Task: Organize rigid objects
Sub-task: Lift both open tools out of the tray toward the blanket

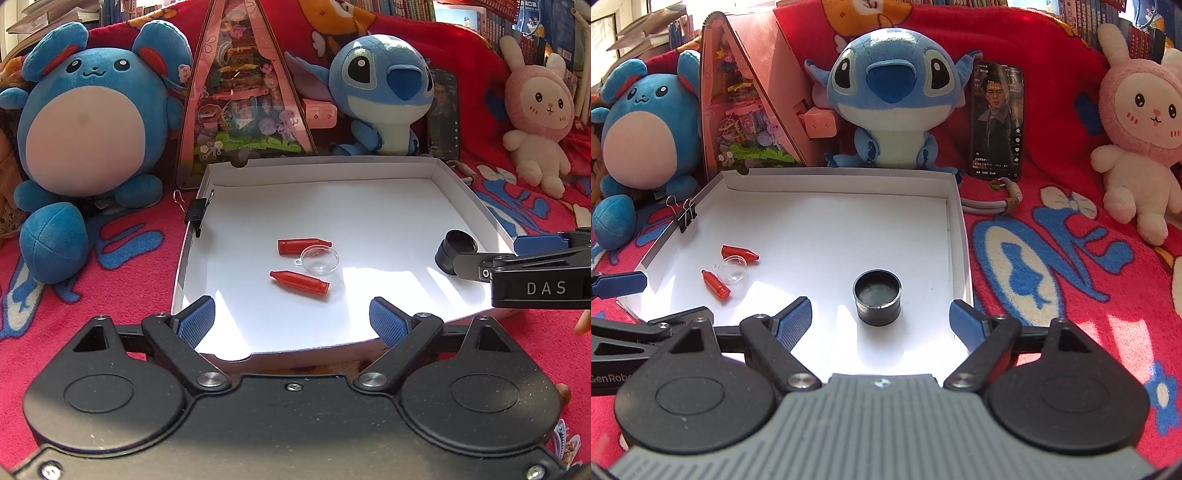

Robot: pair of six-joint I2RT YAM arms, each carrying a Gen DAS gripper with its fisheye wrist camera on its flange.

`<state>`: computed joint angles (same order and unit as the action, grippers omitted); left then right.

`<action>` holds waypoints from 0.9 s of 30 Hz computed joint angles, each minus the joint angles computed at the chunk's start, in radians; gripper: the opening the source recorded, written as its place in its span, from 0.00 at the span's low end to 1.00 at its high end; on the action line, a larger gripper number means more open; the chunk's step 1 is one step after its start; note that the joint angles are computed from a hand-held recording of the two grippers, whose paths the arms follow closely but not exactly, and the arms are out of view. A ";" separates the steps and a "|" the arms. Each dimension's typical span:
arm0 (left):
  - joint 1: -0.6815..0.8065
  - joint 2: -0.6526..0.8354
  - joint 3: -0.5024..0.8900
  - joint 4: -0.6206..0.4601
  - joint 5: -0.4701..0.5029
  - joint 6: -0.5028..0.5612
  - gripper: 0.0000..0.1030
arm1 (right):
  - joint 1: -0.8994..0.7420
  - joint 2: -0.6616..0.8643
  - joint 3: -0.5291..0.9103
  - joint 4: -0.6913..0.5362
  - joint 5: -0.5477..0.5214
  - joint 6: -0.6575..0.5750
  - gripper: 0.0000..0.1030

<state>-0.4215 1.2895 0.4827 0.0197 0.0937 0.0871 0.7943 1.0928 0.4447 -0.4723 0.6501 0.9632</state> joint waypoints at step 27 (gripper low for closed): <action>0.090 -0.625 -0.214 -0.387 0.165 0.120 0.87 | 0.615 0.034 0.065 -0.478 0.246 0.656 0.92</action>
<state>-0.3310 0.6645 0.2683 -0.3669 0.2587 0.2072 1.4094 1.1270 0.5098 -0.9505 0.8963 1.6189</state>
